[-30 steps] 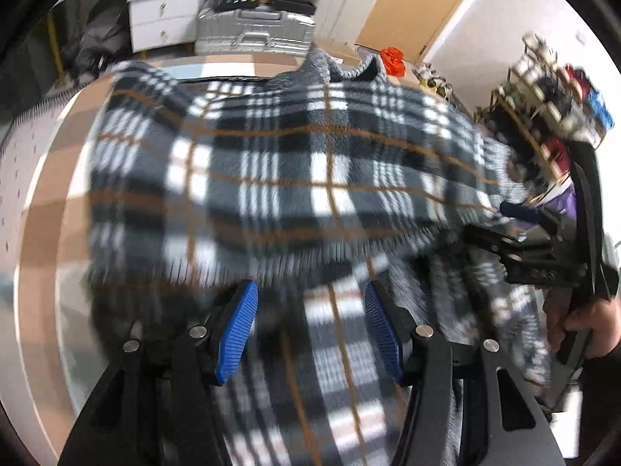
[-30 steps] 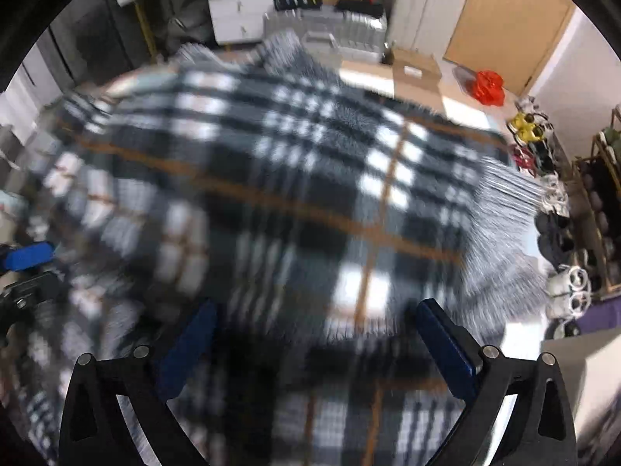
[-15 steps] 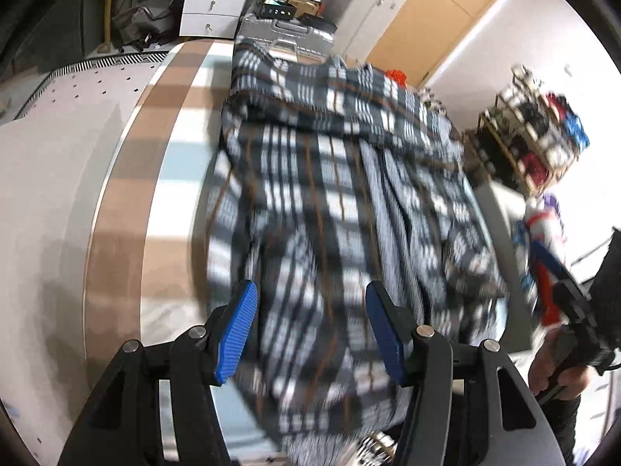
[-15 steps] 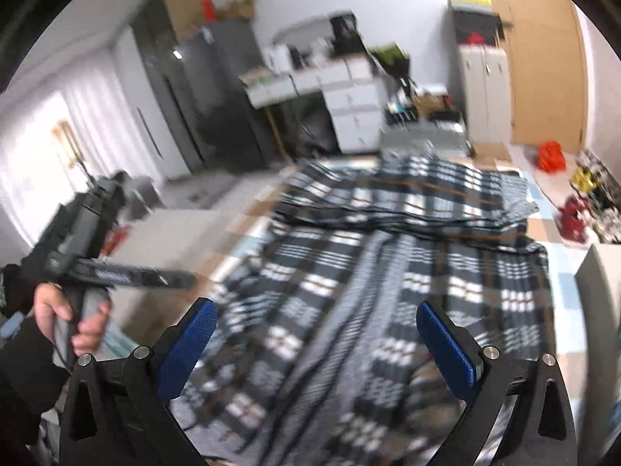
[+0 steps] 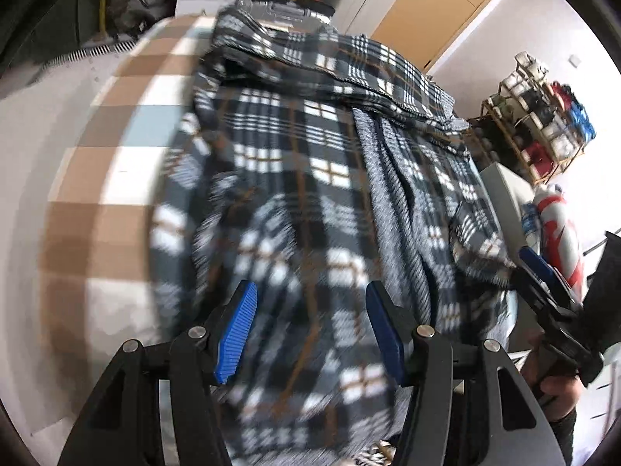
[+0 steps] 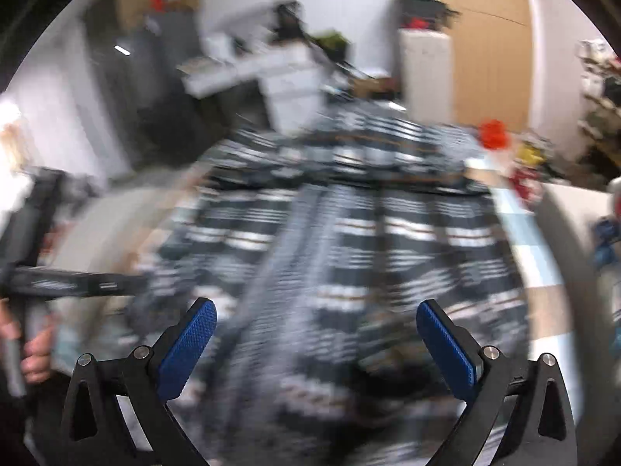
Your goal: Fold large clothes
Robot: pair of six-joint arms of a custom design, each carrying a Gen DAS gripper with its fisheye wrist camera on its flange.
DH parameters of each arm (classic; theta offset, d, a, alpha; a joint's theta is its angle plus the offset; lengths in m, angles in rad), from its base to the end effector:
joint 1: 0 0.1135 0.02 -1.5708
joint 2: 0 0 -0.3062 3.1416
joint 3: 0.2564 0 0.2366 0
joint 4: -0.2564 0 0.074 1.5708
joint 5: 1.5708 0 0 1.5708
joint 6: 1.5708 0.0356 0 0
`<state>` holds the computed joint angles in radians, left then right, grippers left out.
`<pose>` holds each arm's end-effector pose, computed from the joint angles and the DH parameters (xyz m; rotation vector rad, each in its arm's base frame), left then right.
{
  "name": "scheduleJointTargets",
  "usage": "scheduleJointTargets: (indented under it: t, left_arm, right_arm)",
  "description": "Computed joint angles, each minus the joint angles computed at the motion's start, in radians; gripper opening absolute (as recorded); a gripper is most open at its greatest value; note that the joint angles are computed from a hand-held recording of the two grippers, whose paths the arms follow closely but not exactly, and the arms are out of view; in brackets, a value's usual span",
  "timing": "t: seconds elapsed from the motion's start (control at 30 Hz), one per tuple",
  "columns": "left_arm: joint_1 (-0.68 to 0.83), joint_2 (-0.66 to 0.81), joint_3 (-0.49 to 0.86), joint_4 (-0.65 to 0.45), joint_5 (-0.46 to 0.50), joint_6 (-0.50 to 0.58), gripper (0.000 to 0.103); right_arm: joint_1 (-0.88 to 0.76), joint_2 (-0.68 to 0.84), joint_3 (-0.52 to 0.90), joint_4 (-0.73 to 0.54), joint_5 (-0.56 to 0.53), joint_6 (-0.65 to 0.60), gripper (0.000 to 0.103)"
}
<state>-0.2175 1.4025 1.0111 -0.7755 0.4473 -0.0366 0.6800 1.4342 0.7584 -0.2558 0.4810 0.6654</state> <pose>0.2358 -0.0679 0.2860 0.3718 2.6969 -0.6841 0.2105 0.1490 0.2358 0.1740 2.3563 0.0339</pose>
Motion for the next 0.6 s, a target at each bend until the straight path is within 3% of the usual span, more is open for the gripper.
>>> scheduleJointTargets:
  t: [0.2, 0.3, 0.43, 0.6]
  left_arm:
    - [-0.128, 0.117, -0.02, 0.121, -0.162, -0.057, 0.053]
    - [-0.163, 0.087, -0.058, 0.144, -0.225, 0.01, 0.052]
    - [-0.258, 0.037, -0.13, 0.161, -0.402, 0.115, 0.052]
    - [-0.234, -0.024, -0.193, 0.165, -0.388, 0.124, 0.052]
  right_arm:
    - [-0.232, 0.282, 0.23, -0.214, -0.028, -0.212, 0.103]
    - [-0.275, 0.396, 0.272, -0.285, -0.106, -0.242, 0.102]
    - [-0.341, 0.356, 0.178, -0.182, -0.26, -0.23, 0.103]
    - [-0.299, 0.334, 0.15, -0.231, -0.276, -0.246, 0.103]
